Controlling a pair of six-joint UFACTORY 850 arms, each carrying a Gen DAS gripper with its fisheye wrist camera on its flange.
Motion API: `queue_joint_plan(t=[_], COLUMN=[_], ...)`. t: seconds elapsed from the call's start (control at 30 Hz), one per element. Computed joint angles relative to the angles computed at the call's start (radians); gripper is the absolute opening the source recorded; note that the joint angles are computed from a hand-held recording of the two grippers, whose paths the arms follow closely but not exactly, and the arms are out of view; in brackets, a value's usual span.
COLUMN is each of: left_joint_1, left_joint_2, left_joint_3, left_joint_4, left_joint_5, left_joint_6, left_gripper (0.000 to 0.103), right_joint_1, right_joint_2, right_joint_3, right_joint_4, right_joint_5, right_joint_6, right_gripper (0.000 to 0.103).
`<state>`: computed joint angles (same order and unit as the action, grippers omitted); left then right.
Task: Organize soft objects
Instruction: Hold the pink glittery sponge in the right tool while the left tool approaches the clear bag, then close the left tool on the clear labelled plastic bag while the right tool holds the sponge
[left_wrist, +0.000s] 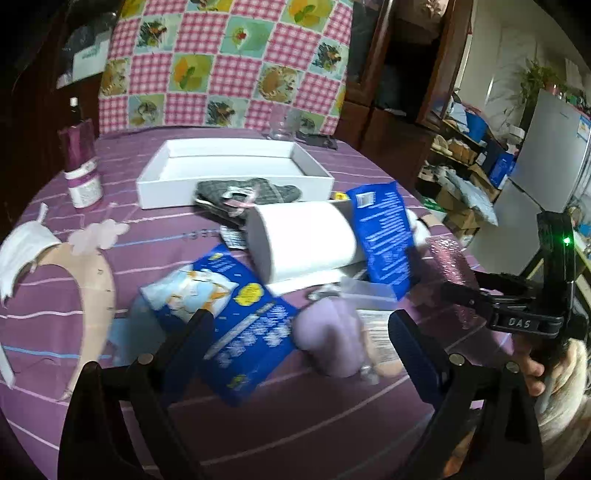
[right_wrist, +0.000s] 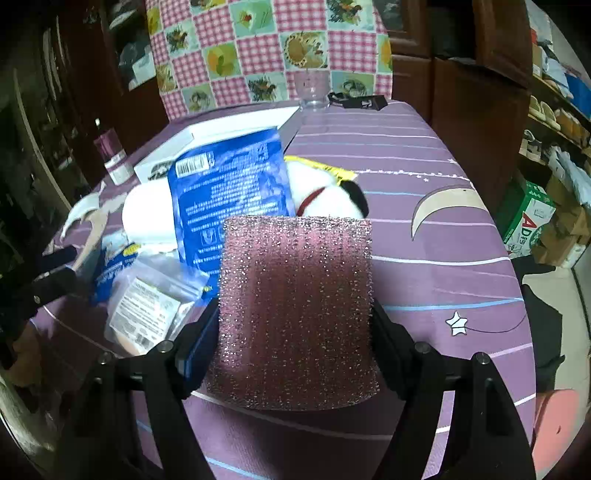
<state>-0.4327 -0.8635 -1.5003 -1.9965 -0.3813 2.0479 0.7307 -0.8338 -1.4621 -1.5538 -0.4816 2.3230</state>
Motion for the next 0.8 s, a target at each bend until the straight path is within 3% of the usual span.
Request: queue_joint_plan(t=[0.1,0.23,0.6,0.73,0.8], left_joint_1=[-0.019,-0.047,-0.082,-0.081,-0.086], left_joint_2=[-0.010,-0.017,-0.053,-0.049,-0.050], left_joint_3=[-0.027,-0.043,-0.075,-0.067,-0.067], left_joint_4=[0.111,0.131,0.301,0.281,0.269], left_joint_5=[0.006,0.023,0.092,0.094,0.121], left_joint_6=[-0.111,-0.110,-0.225,-0.194,-0.174], left_gripper=[0.090,0.087,0.068,0.040,0.034], right_joint_1=[0.004,0.012,0.006,0.008,0.010], right_joint_2=[0.012,0.020,0.032,0.028,0.028], right_joint_3=[0.021,0.037,0.059,0.054,0.053], right_joint_4=[-0.076,-0.098,-0.149,-0.148,-0.151], right_joint_5=[-0.011,-0.057,-0.053,-0.058,-0.062], right_joint_6=[0.084,0.128,0.214,0.203,0.201], right_gripper=[0.076,0.076,0.076,0.076,0.076])
